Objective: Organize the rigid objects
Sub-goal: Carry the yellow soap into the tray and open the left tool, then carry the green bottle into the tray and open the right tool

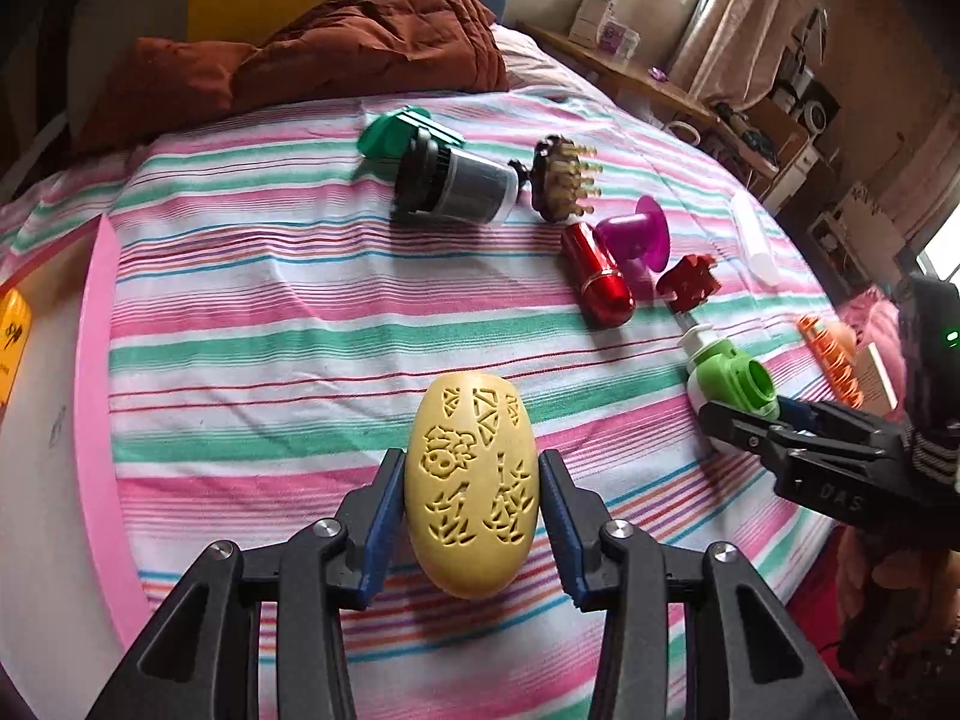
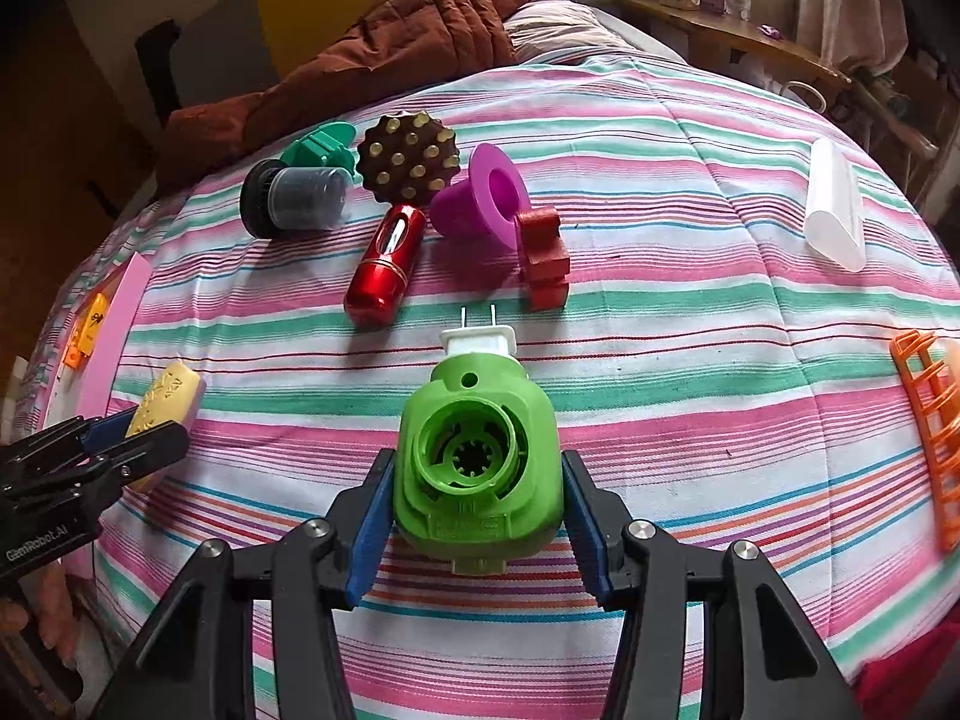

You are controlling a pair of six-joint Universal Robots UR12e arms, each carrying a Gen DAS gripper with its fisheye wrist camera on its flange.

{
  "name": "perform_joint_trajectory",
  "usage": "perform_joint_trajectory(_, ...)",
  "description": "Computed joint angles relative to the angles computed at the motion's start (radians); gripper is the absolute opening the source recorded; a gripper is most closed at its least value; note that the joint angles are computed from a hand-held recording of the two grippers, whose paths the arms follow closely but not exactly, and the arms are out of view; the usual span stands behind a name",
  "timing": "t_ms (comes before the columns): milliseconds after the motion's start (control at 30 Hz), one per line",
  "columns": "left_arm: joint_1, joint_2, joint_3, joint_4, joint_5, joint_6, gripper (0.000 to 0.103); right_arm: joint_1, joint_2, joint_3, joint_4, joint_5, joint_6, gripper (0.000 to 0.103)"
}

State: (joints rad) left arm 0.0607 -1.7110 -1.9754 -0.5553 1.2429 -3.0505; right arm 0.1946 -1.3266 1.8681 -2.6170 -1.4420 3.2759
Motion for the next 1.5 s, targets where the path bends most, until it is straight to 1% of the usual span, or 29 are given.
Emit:
perform_joint_trajectory(133,0.036,0.034,-0.024,0.029,-0.040,-0.017,0.044,0.005,0.002,0.003,-0.020,0.012,-0.014,0.053)
perform_joint_trajectory(233,0.064,0.055,-0.040,0.048,-0.046,-0.031,0.044,0.009,0.005,0.005,-0.027,0.019,-0.024,0.053)
perform_joint_trajectory(367,0.120,0.067,-0.049,0.072,-0.066,-0.071,0.044,0.016,0.006,0.007,-0.036,0.003,-0.037,0.053)
perform_joint_trajectory(467,0.153,0.063,-0.045,0.101,-0.047,-0.110,0.044,0.017,0.008,0.007,-0.045,0.000,-0.039,0.053)
perform_joint_trajectory(567,0.181,0.050,-0.031,0.096,-0.015,-0.129,0.044,0.018,0.009,0.010,-0.056,0.002,-0.035,0.053)
perform_joint_trajectory(633,0.193,0.034,-0.018,0.087,0.011,-0.138,0.044,0.016,0.009,0.011,-0.065,0.012,-0.034,0.053)
perform_joint_trajectory(800,0.209,-0.012,0.018,0.053,0.070,-0.143,0.044,0.017,0.003,0.025,-0.121,0.038,-0.047,0.053)
perform_joint_trajectory(933,0.205,-0.048,0.041,0.068,0.130,-0.139,0.044,0.023,0.002,0.029,-0.140,0.050,-0.071,0.053)
perform_joint_trajectory(1033,0.203,-0.064,0.056,0.067,0.166,-0.154,0.044,0.024,0.002,0.029,-0.140,0.062,-0.080,0.053)
perform_joint_trajectory(1067,0.206,-0.065,0.054,0.087,0.170,-0.162,0.044,0.024,0.003,0.029,-0.142,0.063,-0.084,0.053)
perform_joint_trajectory(1167,0.214,-0.055,0.045,0.122,0.164,-0.185,0.045,0.025,0.003,0.029,-0.140,0.067,-0.085,0.053)
perform_joint_trajectory(1267,0.225,-0.034,0.025,0.150,0.138,-0.202,0.046,0.025,0.005,0.029,-0.138,0.071,-0.086,0.053)
perform_joint_trajectory(1367,0.229,-0.004,-0.008,0.184,0.136,-0.199,0.046,0.024,0.005,0.032,-0.145,0.081,-0.086,0.053)
perform_joint_trajectory(1400,0.230,0.005,-0.017,0.184,0.133,-0.193,0.046,0.023,0.004,0.034,-0.151,0.088,-0.085,0.053)
perform_joint_trajectory(1500,0.240,0.034,-0.049,0.174,0.088,-0.184,0.046,0.020,0.003,0.038,-0.166,0.117,-0.087,0.053)
